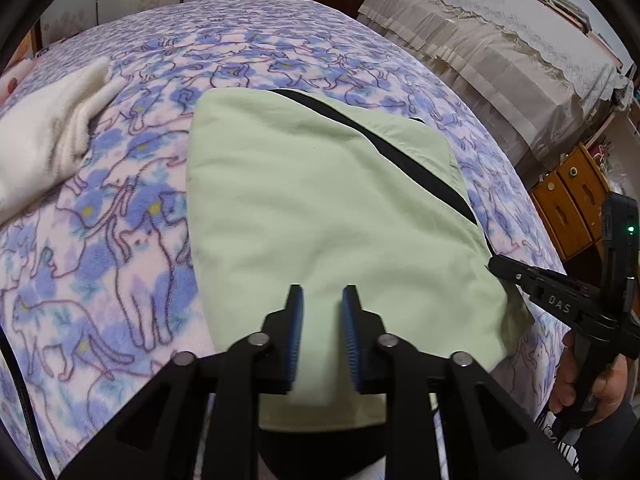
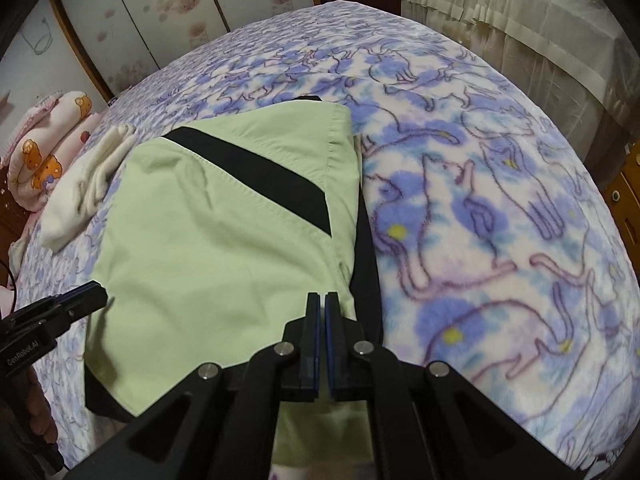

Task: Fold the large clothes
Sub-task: 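Smooth the flipped green panel flat with both tools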

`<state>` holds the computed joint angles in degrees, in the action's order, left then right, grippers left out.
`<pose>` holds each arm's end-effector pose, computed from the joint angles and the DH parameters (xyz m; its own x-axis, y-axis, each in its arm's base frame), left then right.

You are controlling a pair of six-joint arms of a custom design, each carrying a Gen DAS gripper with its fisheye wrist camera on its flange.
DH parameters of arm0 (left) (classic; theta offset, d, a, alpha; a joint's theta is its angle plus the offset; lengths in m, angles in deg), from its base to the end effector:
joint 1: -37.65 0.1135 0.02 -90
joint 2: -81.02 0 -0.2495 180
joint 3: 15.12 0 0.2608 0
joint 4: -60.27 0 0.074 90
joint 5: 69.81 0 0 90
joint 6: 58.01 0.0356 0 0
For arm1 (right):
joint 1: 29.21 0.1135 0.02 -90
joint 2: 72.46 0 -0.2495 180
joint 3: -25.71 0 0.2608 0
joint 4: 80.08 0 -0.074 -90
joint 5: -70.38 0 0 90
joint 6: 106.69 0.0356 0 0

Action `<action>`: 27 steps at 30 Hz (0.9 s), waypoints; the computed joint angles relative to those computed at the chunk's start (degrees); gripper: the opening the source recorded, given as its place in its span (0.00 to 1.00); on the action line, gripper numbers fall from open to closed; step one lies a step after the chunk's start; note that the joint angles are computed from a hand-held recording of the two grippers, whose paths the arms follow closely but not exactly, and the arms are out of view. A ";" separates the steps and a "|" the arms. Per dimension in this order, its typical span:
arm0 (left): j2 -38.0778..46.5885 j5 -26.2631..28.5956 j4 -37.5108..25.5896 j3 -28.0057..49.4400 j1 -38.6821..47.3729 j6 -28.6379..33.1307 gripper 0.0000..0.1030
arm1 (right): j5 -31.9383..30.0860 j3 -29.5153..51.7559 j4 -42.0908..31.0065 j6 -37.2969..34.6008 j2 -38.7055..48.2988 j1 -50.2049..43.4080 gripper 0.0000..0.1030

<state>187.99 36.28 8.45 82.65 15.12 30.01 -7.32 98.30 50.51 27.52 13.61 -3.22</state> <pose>0.3682 -0.1634 0.2158 -0.8245 0.3061 -0.4758 0.4640 0.8471 -0.2590 0.2785 0.1273 0.2048 -0.8112 0.3625 -0.4589 0.3136 0.9320 0.1818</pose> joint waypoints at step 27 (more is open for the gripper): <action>-17.84 -0.90 -10.62 -10.28 3.37 -2.53 0.95 | 5.45 2.13 -18.08 8.36 -14.44 14.75 0.53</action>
